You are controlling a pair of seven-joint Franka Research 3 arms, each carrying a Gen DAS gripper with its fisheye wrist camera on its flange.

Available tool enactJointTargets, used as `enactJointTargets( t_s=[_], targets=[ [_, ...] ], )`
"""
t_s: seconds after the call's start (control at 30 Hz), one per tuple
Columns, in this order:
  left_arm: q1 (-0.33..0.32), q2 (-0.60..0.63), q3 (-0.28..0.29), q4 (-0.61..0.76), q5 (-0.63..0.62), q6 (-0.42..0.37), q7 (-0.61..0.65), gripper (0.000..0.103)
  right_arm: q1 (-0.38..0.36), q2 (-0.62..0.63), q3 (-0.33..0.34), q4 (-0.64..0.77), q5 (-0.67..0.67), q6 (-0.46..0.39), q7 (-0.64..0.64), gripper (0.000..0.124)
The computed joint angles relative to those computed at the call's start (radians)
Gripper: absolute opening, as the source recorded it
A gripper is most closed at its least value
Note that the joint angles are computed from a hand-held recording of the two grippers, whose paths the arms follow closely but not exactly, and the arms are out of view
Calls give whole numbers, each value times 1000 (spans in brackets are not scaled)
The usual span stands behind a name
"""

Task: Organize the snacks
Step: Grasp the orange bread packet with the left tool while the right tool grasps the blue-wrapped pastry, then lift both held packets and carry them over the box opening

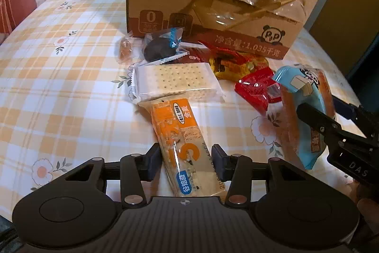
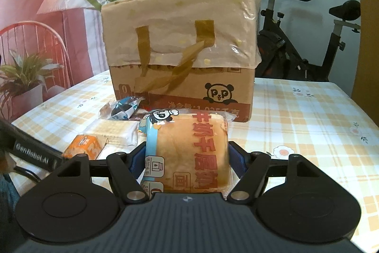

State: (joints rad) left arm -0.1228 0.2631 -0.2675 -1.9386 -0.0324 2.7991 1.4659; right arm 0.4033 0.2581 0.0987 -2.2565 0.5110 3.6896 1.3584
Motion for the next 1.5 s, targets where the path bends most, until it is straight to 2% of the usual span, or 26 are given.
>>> enactJointTargets(
  t_s=[0.2, 0.43, 0.5, 0.7, 0.87, 1.0, 1.1, 1.27, 1.5],
  targets=[
    [13, -18, -14, -28, -31, 44, 12, 47, 20, 2, -9, 6, 47, 2, -40, 72],
    [48, -51, -60, -67, -141, 107, 111, 45, 29, 5, -9, 13, 66, -6, -73, 72],
    [43, -50, -55, -66, -147, 104, 120, 44, 30, 5, -9, 14, 71, -7, -77, 72],
    [7, -30, -5, -45, -67, 43, 47, 41, 32, 4, -9, 16, 80, -12, -87, 72],
    [-22, -10, 28, -21, 35, 48, -6, 43, 32, 1, -8, 15, 80, -24, -92, 72],
    [-38, 17, 44, 14, 112, 23, -56, 44, 31, 1, -8, 17, 76, -34, -92, 72],
    [-47, 20, 54, 1, 168, 59, -82, 44, 30, 0, -9, 16, 73, -38, -90, 72],
    [1, 11, 7, -30, 119, 104, -47, 40, 48, 6, -20, 28, 100, -46, -120, 72],
    [37, -15, -37, -76, 49, 184, 12, 39, 47, 10, -18, 31, 107, -45, -129, 72]
  ],
)
